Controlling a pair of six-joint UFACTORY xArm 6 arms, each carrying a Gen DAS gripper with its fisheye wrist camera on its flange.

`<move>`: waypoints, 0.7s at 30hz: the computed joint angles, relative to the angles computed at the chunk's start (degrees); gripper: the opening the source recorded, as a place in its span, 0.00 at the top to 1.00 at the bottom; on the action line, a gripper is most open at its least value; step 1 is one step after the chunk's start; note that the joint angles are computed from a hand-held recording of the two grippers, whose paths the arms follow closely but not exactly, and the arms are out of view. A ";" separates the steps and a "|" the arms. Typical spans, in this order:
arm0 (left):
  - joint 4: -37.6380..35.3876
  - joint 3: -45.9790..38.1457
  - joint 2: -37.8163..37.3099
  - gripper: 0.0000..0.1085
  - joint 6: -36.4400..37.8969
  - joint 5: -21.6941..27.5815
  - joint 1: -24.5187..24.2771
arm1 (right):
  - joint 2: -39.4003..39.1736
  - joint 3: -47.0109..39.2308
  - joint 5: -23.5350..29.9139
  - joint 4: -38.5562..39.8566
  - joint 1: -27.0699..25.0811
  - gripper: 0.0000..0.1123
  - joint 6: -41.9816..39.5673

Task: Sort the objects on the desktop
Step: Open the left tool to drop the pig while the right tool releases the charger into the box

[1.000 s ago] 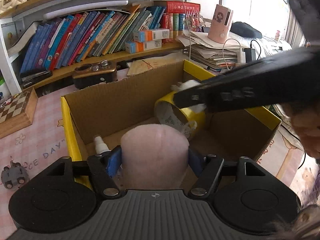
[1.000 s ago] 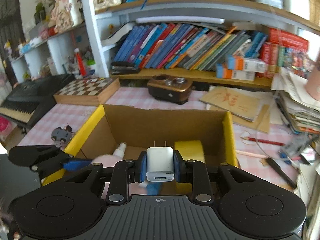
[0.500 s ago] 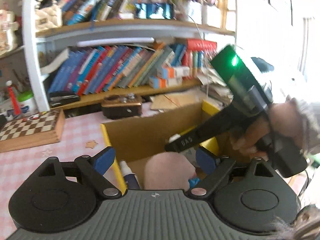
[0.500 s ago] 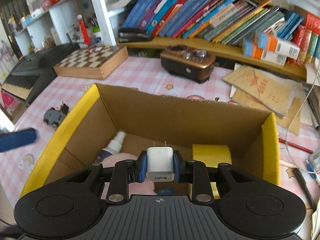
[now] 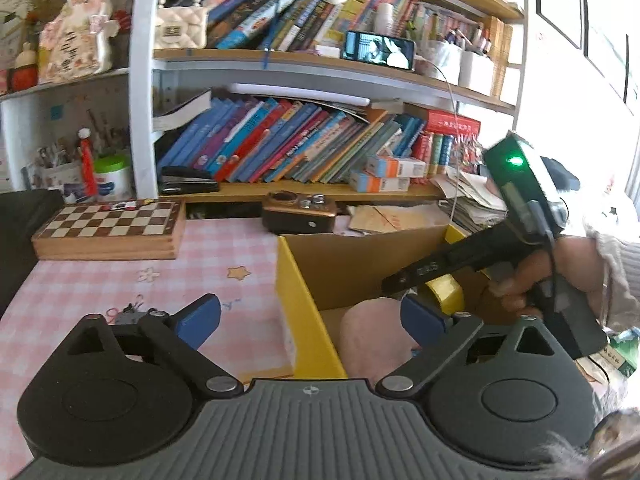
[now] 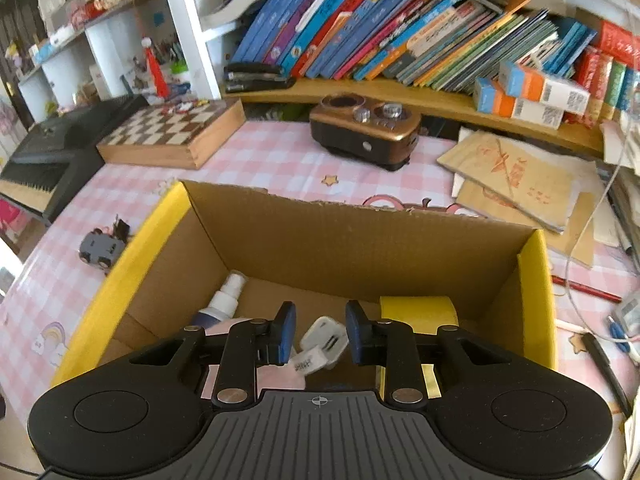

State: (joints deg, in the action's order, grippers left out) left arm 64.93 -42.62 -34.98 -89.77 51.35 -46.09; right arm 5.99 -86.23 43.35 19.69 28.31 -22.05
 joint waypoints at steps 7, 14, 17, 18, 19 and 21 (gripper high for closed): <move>0.78 3.37 -5.76 0.08 -2.15 4.80 -3.24 | -9.10 9.90 -8.56 -1.73 1.40 0.73 2.26; -0.10 7.91 -13.66 0.07 -2.09 9.27 -7.34 | -19.28 20.66 -16.63 -8.46 3.46 0.73 12.43; -0.11 9.91 -17.46 0.05 -2.18 11.79 -9.66 | -23.74 25.27 -19.02 -12.60 4.14 0.73 17.78; -0.21 10.54 -18.69 0.05 -2.15 12.68 -10.47 | -25.31 26.87 -19.71 -14.68 4.36 0.73 20.14; -0.36 11.20 -19.96 0.05 -2.10 13.54 -11.31 | -26.79 28.37 -20.21 -16.92 4.56 0.73 22.58; -0.72 12.40 -22.32 0.05 -2.00 15.22 -13.09 | -29.70 31.14 -20.52 -22.37 4.94 0.73 28.43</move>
State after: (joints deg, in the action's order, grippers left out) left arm 64.21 -30.23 -57.30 -91.78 66.57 -59.18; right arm -23.71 -55.09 22.83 -2.69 33.25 6.37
